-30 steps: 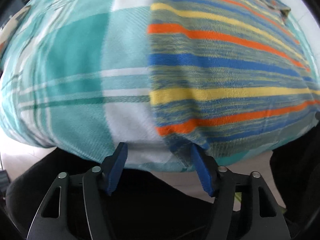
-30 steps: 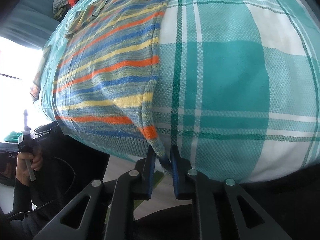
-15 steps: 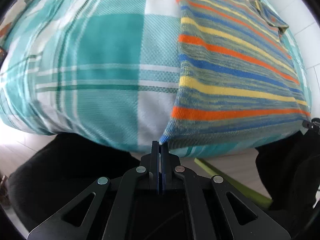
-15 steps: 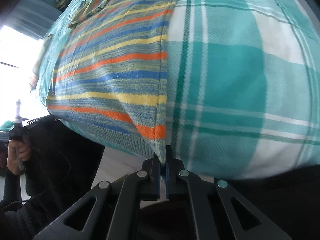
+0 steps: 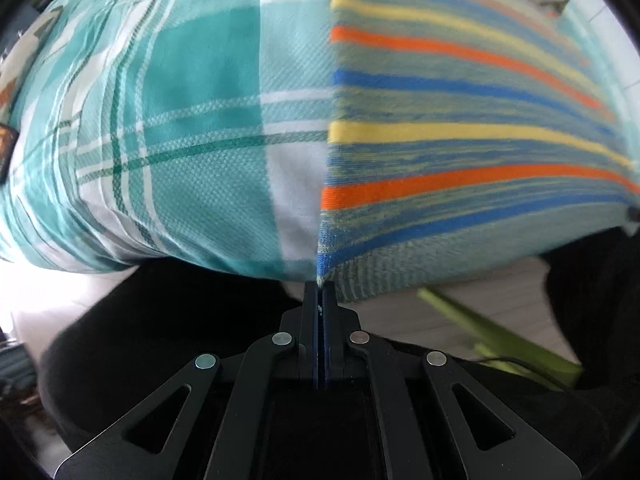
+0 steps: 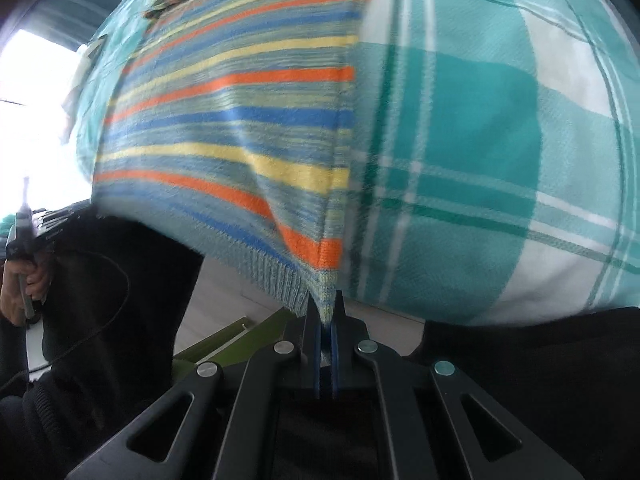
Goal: Fold small clothes
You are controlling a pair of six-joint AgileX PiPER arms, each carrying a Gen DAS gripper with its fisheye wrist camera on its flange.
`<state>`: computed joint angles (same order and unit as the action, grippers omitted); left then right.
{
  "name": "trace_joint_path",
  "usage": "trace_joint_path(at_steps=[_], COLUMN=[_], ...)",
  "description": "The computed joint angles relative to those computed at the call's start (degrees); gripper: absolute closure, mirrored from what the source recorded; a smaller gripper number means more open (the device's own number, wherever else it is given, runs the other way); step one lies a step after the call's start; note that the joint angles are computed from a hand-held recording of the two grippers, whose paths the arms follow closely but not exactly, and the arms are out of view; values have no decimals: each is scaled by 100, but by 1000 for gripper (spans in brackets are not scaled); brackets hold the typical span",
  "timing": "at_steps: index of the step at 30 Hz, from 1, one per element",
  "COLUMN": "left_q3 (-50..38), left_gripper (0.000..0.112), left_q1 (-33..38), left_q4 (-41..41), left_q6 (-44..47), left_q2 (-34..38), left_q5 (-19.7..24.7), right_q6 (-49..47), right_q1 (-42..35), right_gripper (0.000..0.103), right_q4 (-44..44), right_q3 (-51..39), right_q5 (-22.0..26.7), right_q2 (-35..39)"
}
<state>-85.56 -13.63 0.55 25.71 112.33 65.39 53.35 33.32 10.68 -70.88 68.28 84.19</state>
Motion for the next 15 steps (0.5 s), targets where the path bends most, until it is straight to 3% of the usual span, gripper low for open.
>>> trace_joint_path(at_steps=[6,11,13,15], left_q3=[-132,341,503,737], left_gripper=[112,111,107,100], left_q1=[-850,-1300,-1203,-1087], left_q4=[787,1206,1179,1017], left_q6=[-1231,-2014,-2019,-1989], left_q2=[796,780,595,293], left_q5=[-482,-995,-1009,-1047], right_q6=[-435,-394,-419,-391], right_q1=[-514,-701,-786,-856], right_gripper=[100,100,99,80], right_q4=[621,747,825,853], right_q3=[675,982,1108,1175], right_q5=[-704,-977,-984,-912], right_q2=[429,254,142,13])
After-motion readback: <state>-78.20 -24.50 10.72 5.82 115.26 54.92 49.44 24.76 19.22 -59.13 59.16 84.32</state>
